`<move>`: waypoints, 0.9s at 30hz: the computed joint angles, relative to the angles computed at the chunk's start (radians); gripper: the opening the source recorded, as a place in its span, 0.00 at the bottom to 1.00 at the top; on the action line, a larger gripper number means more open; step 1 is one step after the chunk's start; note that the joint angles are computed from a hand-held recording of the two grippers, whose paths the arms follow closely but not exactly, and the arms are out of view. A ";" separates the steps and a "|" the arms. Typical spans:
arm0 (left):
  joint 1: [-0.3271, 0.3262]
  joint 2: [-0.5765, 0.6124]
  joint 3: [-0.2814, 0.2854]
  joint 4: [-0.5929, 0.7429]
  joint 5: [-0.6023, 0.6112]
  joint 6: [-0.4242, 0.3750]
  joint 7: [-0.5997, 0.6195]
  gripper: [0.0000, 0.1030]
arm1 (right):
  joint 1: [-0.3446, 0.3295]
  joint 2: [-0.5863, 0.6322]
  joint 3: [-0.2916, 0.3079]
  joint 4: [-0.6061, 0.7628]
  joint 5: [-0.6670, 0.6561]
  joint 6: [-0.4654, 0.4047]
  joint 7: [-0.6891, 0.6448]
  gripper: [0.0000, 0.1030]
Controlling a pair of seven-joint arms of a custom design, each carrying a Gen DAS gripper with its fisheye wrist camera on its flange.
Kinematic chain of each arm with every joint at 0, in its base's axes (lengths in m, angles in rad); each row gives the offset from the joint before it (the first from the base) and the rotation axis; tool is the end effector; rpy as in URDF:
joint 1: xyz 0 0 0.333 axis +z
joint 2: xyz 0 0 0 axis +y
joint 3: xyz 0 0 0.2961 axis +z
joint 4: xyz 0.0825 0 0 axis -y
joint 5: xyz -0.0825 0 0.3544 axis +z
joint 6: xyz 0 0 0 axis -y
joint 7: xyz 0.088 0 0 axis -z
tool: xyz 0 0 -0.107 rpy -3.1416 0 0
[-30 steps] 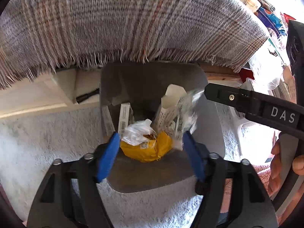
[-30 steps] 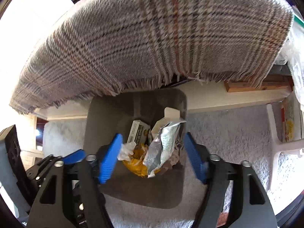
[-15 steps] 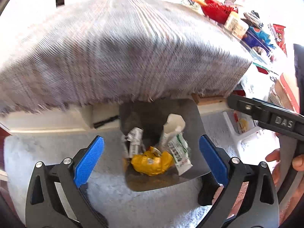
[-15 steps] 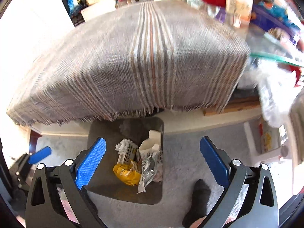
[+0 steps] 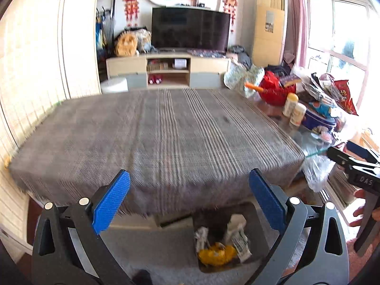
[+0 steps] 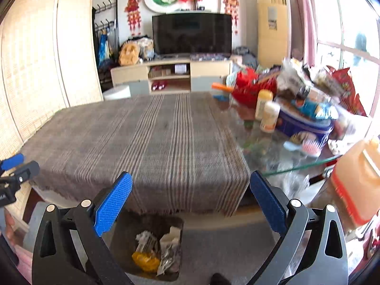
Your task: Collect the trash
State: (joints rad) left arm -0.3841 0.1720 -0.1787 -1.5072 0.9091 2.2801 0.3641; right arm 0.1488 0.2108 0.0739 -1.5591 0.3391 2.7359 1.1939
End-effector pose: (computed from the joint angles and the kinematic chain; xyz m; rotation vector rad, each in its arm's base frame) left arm 0.5455 -0.3094 0.6259 -1.7966 1.3839 -0.7896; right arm 0.6319 0.1242 0.6256 -1.8180 1.2755 -0.6520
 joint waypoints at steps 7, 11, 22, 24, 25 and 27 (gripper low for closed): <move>0.001 -0.002 0.018 0.009 0.107 -0.013 -0.050 0.92 | 0.006 0.021 -0.003 0.022 -0.029 0.110 -0.001 0.97; 0.009 0.000 0.019 -0.016 0.142 0.006 -0.131 0.92 | -0.007 0.039 0.018 0.008 0.010 0.141 0.017 0.97; 0.005 0.006 0.009 -0.061 0.161 0.028 -0.155 0.92 | -0.027 0.032 0.060 -0.019 0.086 0.146 -0.017 0.97; 0.002 0.009 0.011 -0.060 0.174 0.031 -0.162 0.92 | -0.031 0.028 0.069 -0.021 0.119 0.154 -0.041 0.97; 0.001 0.008 0.012 -0.062 0.180 0.033 -0.167 0.92 | -0.029 0.028 0.070 -0.021 0.126 0.157 -0.049 0.97; -0.004 0.010 0.012 -0.060 0.194 0.025 -0.172 0.92 | -0.024 0.028 0.066 -0.019 0.130 0.157 -0.054 0.97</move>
